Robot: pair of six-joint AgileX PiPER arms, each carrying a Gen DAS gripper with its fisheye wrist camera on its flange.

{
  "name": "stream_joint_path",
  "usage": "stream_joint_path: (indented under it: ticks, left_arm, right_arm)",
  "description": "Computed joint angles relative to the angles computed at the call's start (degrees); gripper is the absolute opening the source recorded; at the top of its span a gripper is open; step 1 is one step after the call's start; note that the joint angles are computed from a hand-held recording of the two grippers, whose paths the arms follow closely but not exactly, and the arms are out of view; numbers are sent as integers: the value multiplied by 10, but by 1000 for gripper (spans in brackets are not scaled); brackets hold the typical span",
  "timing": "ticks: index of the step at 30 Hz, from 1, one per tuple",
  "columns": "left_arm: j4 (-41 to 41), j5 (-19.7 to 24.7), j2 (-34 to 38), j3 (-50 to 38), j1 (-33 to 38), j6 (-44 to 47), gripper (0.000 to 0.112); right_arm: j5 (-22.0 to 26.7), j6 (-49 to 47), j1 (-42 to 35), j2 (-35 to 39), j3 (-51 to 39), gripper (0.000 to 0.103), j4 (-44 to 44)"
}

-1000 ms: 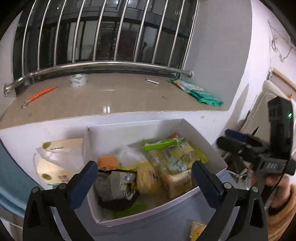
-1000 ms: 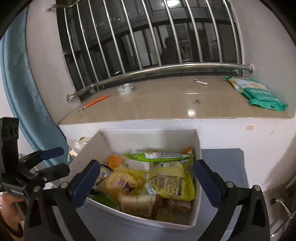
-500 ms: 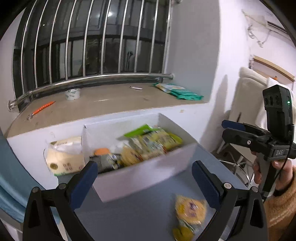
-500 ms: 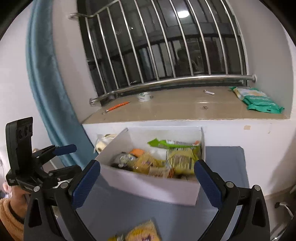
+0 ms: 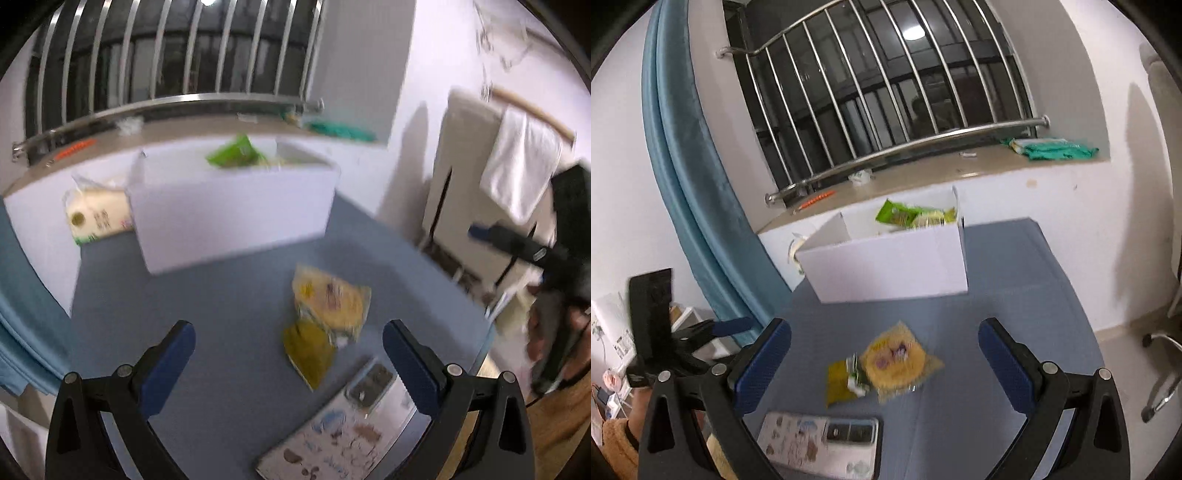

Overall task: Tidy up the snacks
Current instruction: 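Grasp the yellow-green packet with the left gripper while the right gripper grasps the round Lay's bag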

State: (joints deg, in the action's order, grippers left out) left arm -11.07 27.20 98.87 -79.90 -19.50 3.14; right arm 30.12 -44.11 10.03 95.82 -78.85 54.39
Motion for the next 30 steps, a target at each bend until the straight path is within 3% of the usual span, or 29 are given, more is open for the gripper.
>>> stream_joint_path:
  ticks: [5, 9, 12, 16, 26, 30]
  left_arm:
    - [-23, 32, 74, -58, -13, 31, 103]
    - [50, 82, 143, -127, -24, -36, 103]
    - [35, 101, 173, -153, -15, -35, 100]
    - [48, 99, 175, -156, -17, -33, 46]
    - [-54, 41, 92, -64, 17, 45, 46]
    - [-76, 21, 38, -17, 23, 66, 46]
  right_arm:
    - [-18, -10, 11, -15, 23, 103, -14]
    - [-21, -8, 11, -15, 36, 103, -17]
    - [-17, -10, 8, -11, 45, 103, -9]
    - [-17, 3, 4, -3, 45, 103, -20]
    - [-14, 20, 2, 16, 37, 103, -35]
    - [-18, 57, 24, 42, 8, 103, -114]
